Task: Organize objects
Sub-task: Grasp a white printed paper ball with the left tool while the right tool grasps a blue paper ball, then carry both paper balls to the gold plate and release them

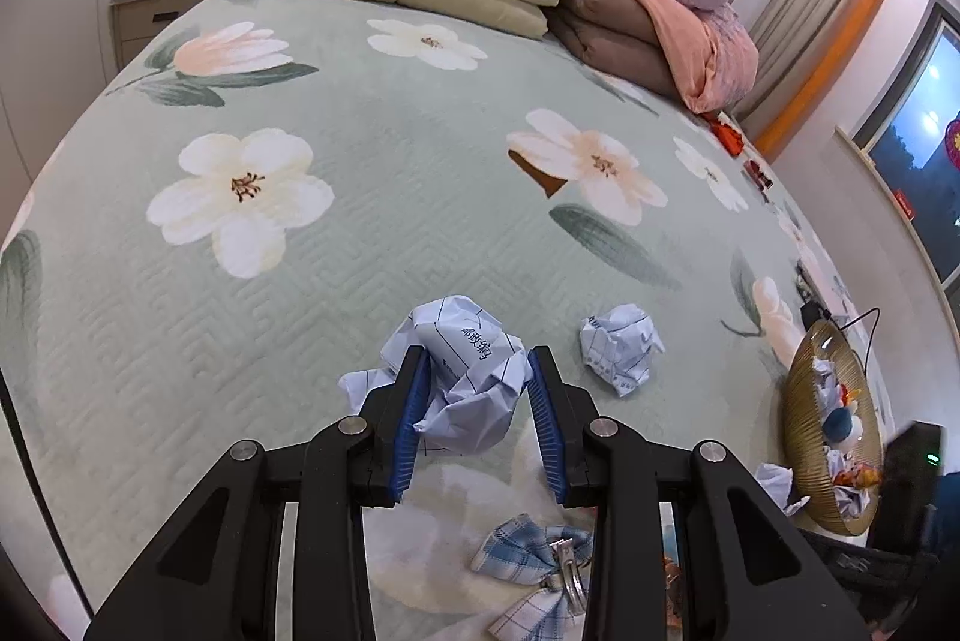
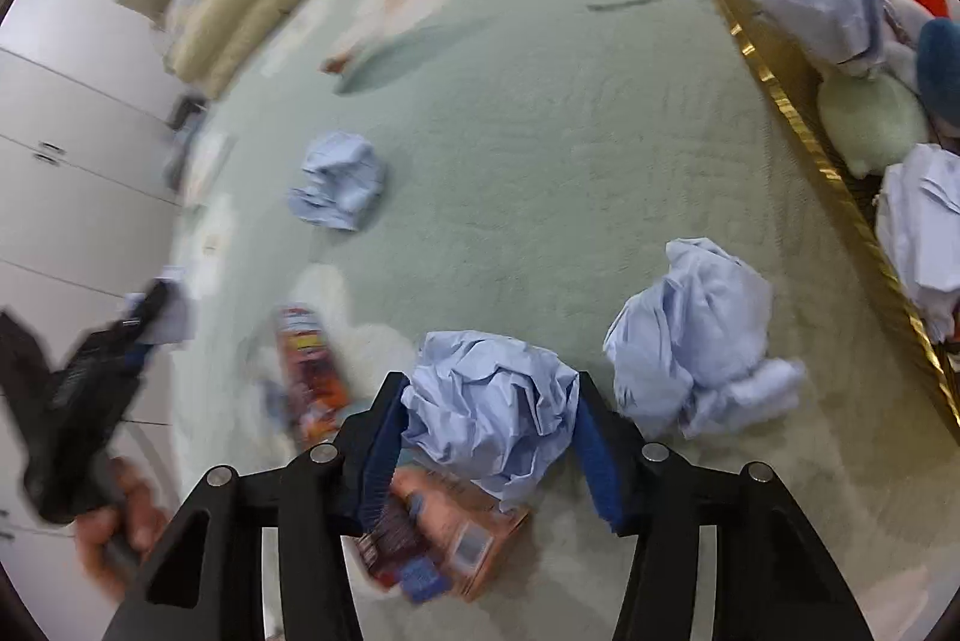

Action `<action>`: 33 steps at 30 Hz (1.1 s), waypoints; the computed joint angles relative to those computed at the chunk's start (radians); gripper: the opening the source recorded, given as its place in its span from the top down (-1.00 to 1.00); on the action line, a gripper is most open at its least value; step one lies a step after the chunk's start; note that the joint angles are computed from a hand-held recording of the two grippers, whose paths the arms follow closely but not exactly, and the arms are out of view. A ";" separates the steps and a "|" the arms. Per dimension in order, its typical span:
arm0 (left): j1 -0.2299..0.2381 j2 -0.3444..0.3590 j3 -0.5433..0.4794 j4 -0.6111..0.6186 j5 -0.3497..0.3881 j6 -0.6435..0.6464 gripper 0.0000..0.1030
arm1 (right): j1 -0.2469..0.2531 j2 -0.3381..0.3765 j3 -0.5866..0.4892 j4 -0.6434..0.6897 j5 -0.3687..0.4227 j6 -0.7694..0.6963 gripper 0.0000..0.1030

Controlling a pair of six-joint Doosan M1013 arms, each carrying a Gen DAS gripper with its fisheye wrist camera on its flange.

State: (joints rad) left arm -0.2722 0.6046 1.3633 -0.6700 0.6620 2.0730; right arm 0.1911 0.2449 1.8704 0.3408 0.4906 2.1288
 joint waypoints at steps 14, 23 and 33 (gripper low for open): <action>-0.099 -0.037 0.008 -0.034 0.121 0.176 0.41 | 0.095 -0.190 0.102 -0.392 0.125 0.250 -0.01; -0.222 -0.093 0.007 -0.194 0.217 0.295 0.41 | 0.030 -0.349 0.109 -0.950 0.240 0.755 -0.03; -0.290 -0.086 0.010 -0.234 0.223 0.403 -0.55 | -0.099 -0.361 0.122 -0.974 0.196 0.874 -0.47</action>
State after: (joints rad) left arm -0.5626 0.5182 1.3729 -0.9041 0.8853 2.4760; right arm 0.0919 -0.1159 1.9924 -0.6329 0.6868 3.0029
